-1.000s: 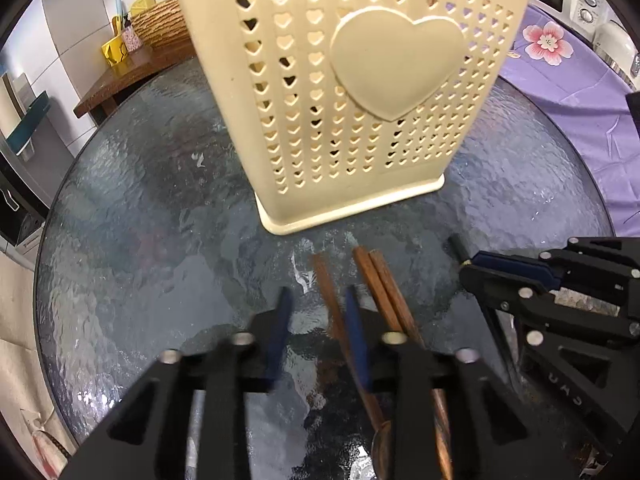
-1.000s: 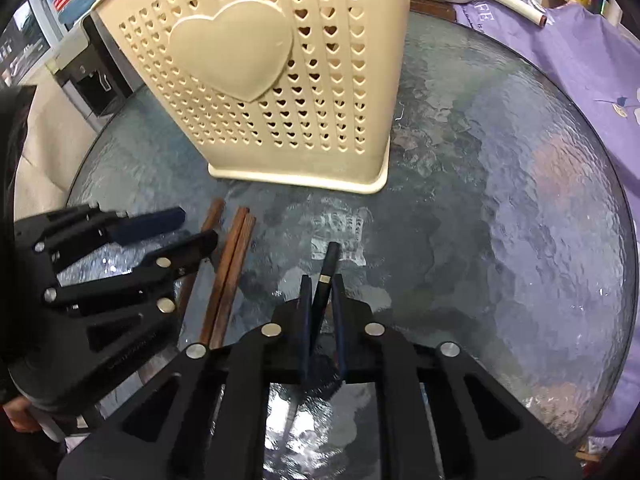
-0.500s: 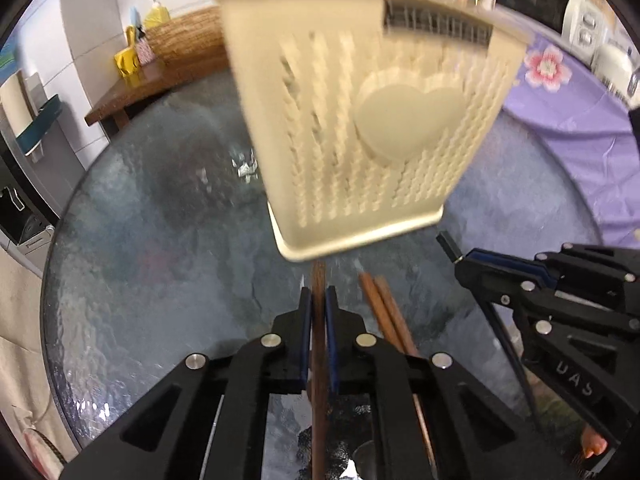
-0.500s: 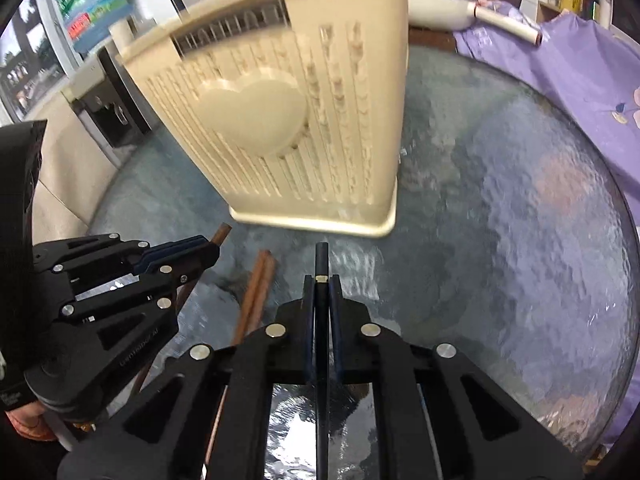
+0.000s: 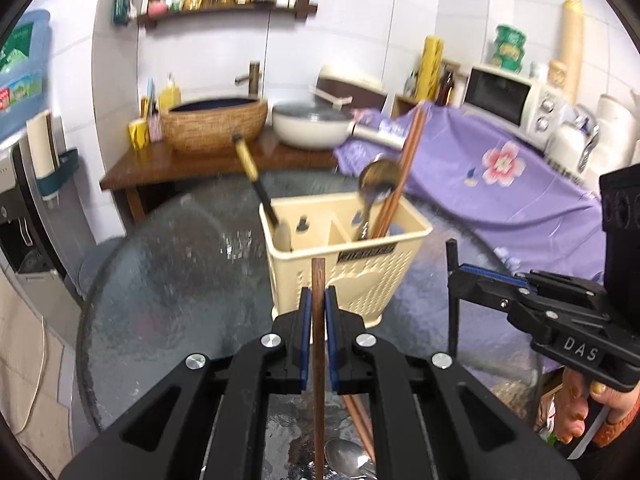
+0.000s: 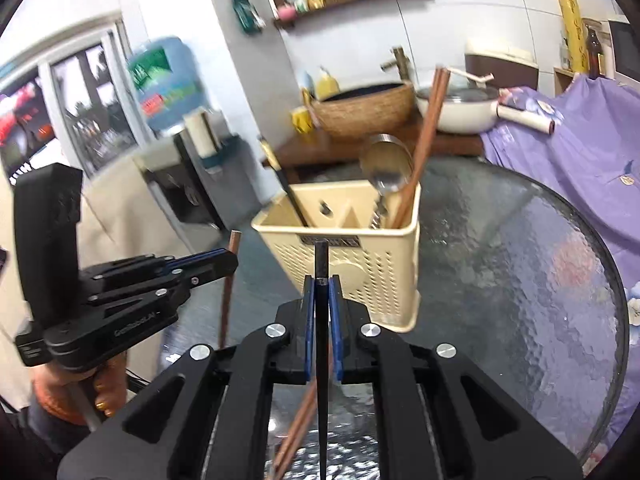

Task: Organize utensils
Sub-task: 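Lift both held chopsticks and carry them above the cream holder opening, then lower both chopsticks into the holder and open both tools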

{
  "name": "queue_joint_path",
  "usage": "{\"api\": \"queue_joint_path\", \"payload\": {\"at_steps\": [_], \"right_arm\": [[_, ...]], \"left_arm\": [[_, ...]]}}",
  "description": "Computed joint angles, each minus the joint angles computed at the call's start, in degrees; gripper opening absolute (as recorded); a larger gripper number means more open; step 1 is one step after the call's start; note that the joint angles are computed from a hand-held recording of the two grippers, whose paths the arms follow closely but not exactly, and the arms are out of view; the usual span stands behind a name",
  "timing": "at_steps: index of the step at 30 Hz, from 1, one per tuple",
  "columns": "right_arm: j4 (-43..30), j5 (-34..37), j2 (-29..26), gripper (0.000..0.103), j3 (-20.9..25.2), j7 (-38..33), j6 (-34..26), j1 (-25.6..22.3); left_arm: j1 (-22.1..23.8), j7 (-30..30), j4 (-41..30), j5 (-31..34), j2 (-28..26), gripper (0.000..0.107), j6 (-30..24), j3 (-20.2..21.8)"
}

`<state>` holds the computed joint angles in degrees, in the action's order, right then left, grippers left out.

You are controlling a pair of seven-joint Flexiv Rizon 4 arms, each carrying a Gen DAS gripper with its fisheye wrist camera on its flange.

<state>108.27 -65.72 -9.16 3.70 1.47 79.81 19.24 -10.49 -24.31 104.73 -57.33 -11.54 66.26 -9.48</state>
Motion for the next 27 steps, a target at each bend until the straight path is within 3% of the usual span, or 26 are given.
{"api": "queue_joint_path", "payload": {"at_steps": [6,16,21,27], "right_arm": [[-0.57,0.27,2.1,0.008,1.56,-4.77,-0.55,0.66],[-4.67,5.75,3.94,0.008,4.34,-14.41,-7.81,2.09],[-8.78,10.58,3.52,0.008,4.72,-20.95,-11.84,2.88],[-17.43,17.23,2.67,0.008,4.39,-28.18,-16.75,3.62]], "left_arm": [[-1.33,7.18,2.32,-7.45,4.43,0.007,-0.09,0.35],[-3.22,8.87,0.08,-8.22,6.67,0.007,-0.36,2.38],[-2.62,5.88,-4.66,-5.9,5.6,0.007,-1.29,2.43],[-0.25,-3.57,-14.58,-0.22,2.49,0.007,-6.91,1.78]]}}
